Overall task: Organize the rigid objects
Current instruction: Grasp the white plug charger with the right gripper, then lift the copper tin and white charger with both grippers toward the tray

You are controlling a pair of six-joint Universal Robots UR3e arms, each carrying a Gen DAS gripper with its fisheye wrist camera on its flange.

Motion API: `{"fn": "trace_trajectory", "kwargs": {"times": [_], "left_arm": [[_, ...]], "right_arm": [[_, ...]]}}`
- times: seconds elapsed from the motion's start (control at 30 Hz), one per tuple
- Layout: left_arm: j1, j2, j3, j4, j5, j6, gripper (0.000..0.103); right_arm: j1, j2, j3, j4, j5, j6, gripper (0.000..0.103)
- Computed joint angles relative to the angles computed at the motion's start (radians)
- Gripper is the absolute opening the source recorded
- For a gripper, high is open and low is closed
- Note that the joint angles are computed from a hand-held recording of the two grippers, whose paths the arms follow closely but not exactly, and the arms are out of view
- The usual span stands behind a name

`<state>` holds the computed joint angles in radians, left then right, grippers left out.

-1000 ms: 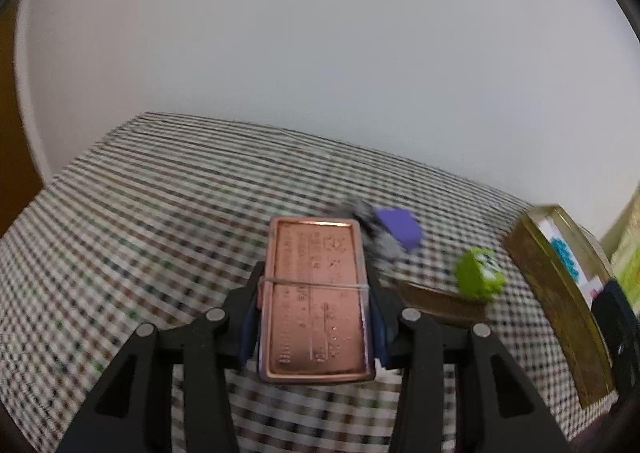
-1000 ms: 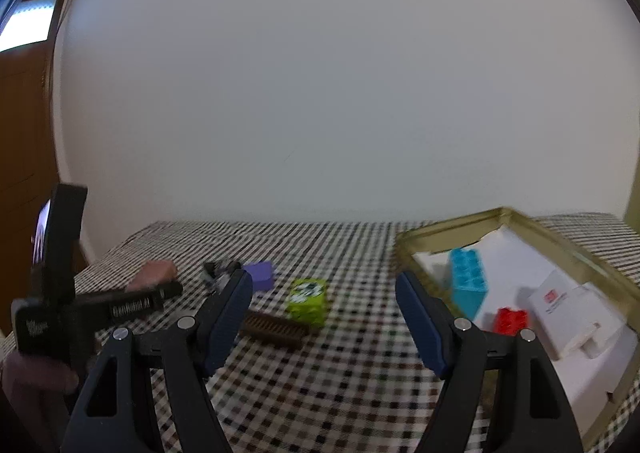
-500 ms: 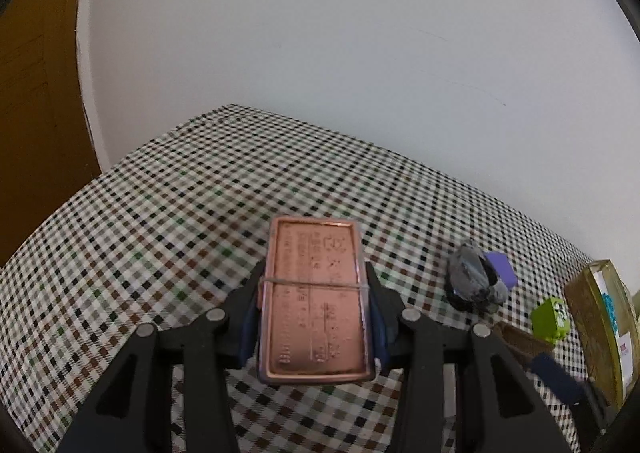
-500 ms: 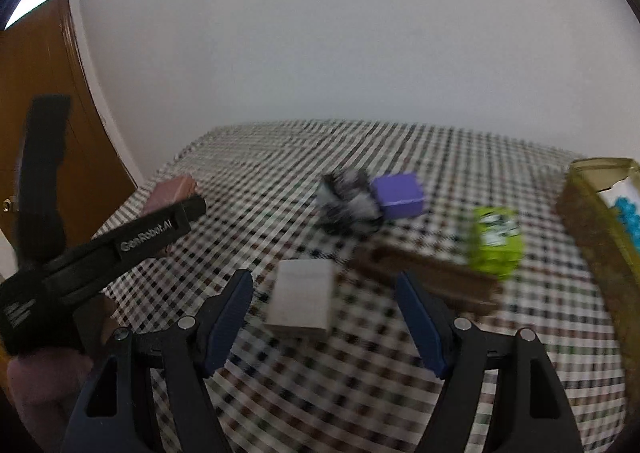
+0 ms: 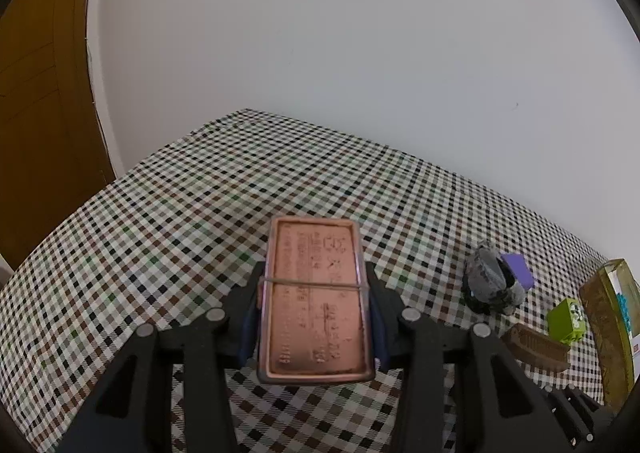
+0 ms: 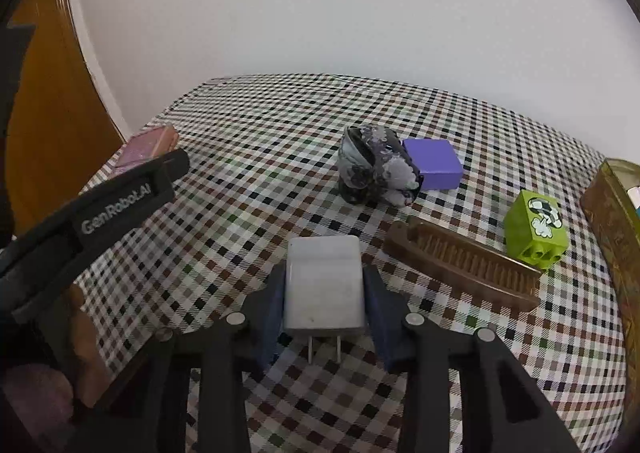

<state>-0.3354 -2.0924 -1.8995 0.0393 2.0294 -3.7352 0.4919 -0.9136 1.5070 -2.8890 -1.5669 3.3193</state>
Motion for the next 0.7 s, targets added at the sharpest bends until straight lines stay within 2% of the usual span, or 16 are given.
{"fn": "trace_trajectory", "kwargs": {"times": [0.07,0.13,0.2,0.3,0.4,0.47,0.53,0.7], "left_arm": [[0.006,-0.014,0.005,0.013,-0.007,0.009,0.044],[0.011,-0.019,0.0,0.042,-0.025,0.018,0.044],[0.013,-0.019,-0.015,0.085,-0.042,0.028,0.044],[-0.003,-0.031,-0.015,0.138,-0.029,0.046,0.044],[-0.022,-0.052,-0.013,0.208,-0.014,0.071,0.044],[-0.023,-0.062,-0.014,0.244,-0.036,0.082,0.044],[-0.032,-0.077,0.011,0.247,-0.051,0.081,0.044],[-0.095,-0.138,0.116,0.194,0.009,0.087,0.044]], "right_arm": [[-0.015,-0.017,0.039,-0.031,0.029,0.006,0.041],[-0.049,-0.051,0.122,-0.122,0.088,0.012,0.041],[-0.076,-0.099,0.217,-0.228,0.098,0.017,0.041],[-0.14,-0.181,0.35,-0.362,0.148,0.032,0.041],[-0.204,-0.254,0.465,-0.482,0.167,0.044,0.041],[-0.256,-0.294,0.533,-0.555,0.162,0.032,0.041],[-0.309,-0.324,0.559,-0.573,0.179,0.007,0.041],[-0.439,-0.388,0.68,-0.646,0.232,-0.036,0.041]]}}
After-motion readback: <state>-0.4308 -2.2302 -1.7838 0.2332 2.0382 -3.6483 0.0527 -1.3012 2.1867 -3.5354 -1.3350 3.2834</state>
